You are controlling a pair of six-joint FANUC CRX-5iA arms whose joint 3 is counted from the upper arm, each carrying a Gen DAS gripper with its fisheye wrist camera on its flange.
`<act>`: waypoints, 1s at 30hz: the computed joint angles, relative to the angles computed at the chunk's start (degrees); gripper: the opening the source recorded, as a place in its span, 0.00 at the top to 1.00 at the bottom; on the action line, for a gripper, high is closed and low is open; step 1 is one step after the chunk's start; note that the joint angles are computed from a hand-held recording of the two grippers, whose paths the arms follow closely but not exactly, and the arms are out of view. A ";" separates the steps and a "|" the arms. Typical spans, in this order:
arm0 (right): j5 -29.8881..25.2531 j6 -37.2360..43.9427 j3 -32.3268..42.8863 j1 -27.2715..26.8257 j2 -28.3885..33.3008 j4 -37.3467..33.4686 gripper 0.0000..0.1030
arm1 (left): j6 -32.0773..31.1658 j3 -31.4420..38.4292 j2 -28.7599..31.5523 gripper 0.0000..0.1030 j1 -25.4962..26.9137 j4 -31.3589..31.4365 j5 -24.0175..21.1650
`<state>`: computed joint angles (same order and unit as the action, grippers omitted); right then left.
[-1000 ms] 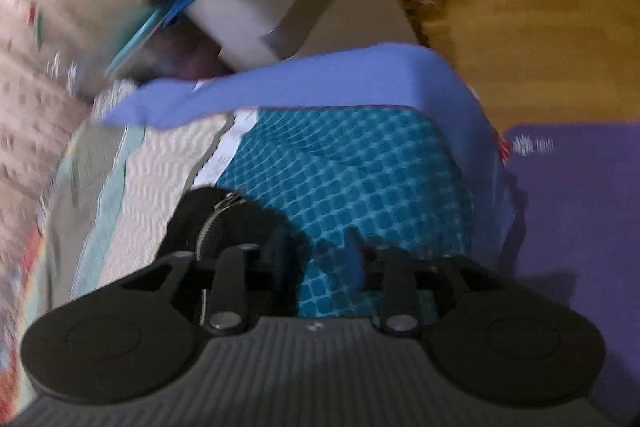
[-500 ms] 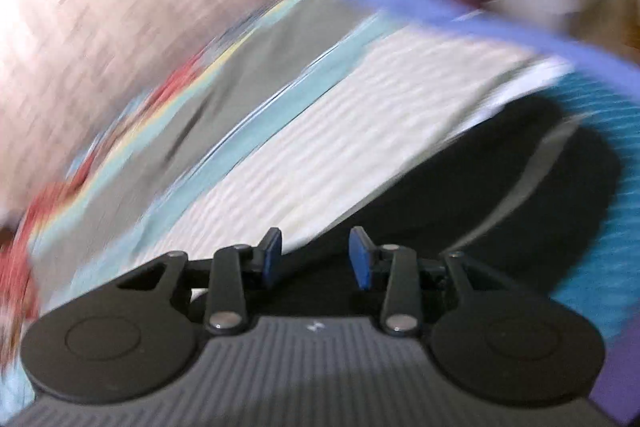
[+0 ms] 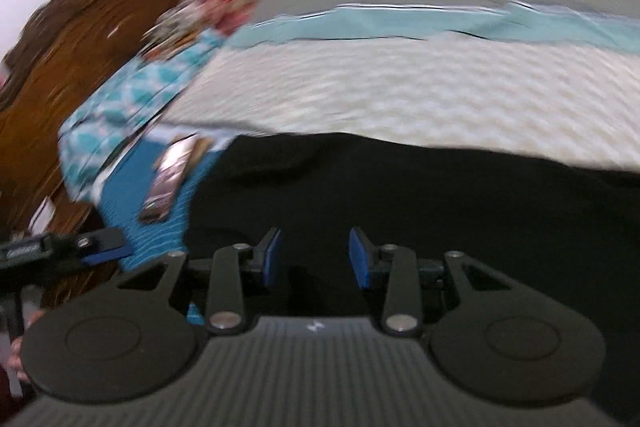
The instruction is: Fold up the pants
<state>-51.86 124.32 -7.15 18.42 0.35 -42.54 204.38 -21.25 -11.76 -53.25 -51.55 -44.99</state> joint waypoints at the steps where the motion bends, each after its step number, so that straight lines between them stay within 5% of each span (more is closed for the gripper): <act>1: -0.70 1.77 0.93 0.68 0.52 -0.54 0.61 | -0.34 -0.21 0.01 0.47 0.23 0.25 0.10; 3: -2.12 6.19 2.27 1.58 1.10 -2.45 0.60 | 0.02 -1.01 -0.29 0.47 0.81 0.49 0.96; 10: -2.90 20.66 3.83 7.45 1.98 -0.33 0.36 | 4.03 -3.07 -1.33 0.47 1.29 -0.80 1.48; 14: -2.33 20.34 5.66 10.76 5.63 4.15 0.35 | 5.31 -3.92 -1.99 0.47 1.07 -1.11 0.98; 17: -1.99 16.48 6.84 12.71 8.76 7.98 0.50 | 5.19 -4.74 -2.60 0.47 1.42 -0.52 1.14; 18: -1.61 14.95 6.59 13.17 9.11 9.38 0.76 | 5.48 -4.98 -2.74 0.47 1.48 -0.53 1.22; 19: -2.04 12.77 7.08 13.35 9.88 10.22 0.84 | 5.94 -5.24 -2.89 0.47 1.45 -0.70 1.28; 25: -6.02 8.50 11.72 4.69 9.99 -3.75 0.89 | 7.00 -5.83 -3.25 0.47 1.87 -1.30 2.00; 30: -0.43 9.48 10.13 3.90 7.64 -8.28 0.89 | 6.92 -6.02 -3.38 0.47 2.44 -1.12 2.74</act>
<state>-52.29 133.80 2.99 22.32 7.99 -50.82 211.30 -27.27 -15.13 -50.81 -52.67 -42.25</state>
